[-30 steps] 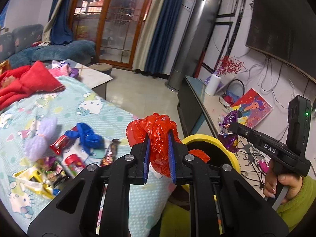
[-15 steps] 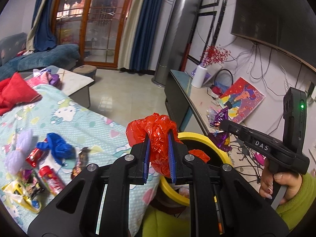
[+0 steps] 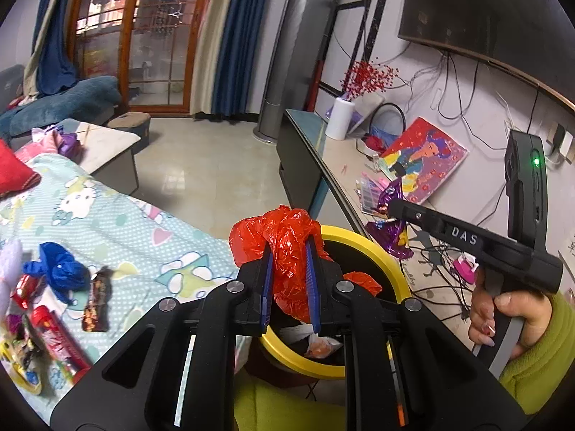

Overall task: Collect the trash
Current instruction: 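Carry both items over the yellow bin and open both tools to drop them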

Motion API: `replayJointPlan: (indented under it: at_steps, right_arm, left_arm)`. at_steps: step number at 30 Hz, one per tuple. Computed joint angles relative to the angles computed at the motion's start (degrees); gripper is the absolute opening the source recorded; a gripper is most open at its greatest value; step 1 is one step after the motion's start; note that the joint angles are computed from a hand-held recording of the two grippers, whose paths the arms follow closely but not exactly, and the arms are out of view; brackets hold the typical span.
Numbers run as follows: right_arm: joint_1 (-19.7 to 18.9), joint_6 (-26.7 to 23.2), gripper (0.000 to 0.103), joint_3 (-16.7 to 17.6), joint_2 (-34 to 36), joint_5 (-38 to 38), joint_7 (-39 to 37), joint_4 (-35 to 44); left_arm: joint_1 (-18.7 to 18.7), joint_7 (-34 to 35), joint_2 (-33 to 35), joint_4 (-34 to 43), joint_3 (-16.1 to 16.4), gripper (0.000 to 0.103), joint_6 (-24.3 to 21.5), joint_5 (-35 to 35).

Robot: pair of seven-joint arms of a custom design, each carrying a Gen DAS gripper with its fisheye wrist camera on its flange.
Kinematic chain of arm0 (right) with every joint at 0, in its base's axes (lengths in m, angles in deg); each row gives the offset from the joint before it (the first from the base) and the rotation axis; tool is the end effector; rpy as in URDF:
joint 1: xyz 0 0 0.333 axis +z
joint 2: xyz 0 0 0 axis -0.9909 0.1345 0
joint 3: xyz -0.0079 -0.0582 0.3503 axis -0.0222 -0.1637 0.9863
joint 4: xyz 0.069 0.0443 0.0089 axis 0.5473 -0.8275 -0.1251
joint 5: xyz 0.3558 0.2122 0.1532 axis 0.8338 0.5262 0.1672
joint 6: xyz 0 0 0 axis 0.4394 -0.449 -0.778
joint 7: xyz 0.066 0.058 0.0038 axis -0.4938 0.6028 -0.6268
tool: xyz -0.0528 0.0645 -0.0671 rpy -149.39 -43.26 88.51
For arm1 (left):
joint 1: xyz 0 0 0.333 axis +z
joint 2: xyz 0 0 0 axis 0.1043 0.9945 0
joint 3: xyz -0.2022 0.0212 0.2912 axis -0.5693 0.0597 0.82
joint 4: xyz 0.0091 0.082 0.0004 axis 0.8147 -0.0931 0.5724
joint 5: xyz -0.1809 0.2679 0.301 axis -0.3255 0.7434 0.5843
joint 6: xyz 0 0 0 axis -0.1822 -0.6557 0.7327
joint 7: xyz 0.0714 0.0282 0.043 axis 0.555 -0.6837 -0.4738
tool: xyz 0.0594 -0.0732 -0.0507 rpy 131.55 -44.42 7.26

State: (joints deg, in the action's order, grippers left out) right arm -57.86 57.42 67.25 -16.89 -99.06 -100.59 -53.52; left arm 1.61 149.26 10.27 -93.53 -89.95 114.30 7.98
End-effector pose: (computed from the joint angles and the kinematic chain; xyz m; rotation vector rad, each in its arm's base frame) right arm 0.3485 0.3217 0.5178 -1.0783 2.0453 -0.7689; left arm 0.4730 -0.0637 0.5249 -0.9839 2.5214 -1.3812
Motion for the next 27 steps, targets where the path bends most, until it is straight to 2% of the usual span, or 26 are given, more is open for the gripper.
replayJointPlan:
  at_steps: [17, 27]
  right_arm:
    - [-1.24, 3.50, 0.016, -1.86, -2.33, 4.39, 1.70, -4.67]
    - [-1.84, 4.92, 0.019, -2.57, -2.04, 6.85, 1.32, -5.70]
  left_arm:
    - [-2.48, 2.15, 2.03, -1.18, -2.29, 0.011, -0.83, 1.44]
    - [-2.81, 0.64, 3.80, -1.04, -3.19, 0.012, -0.13, 2.47]
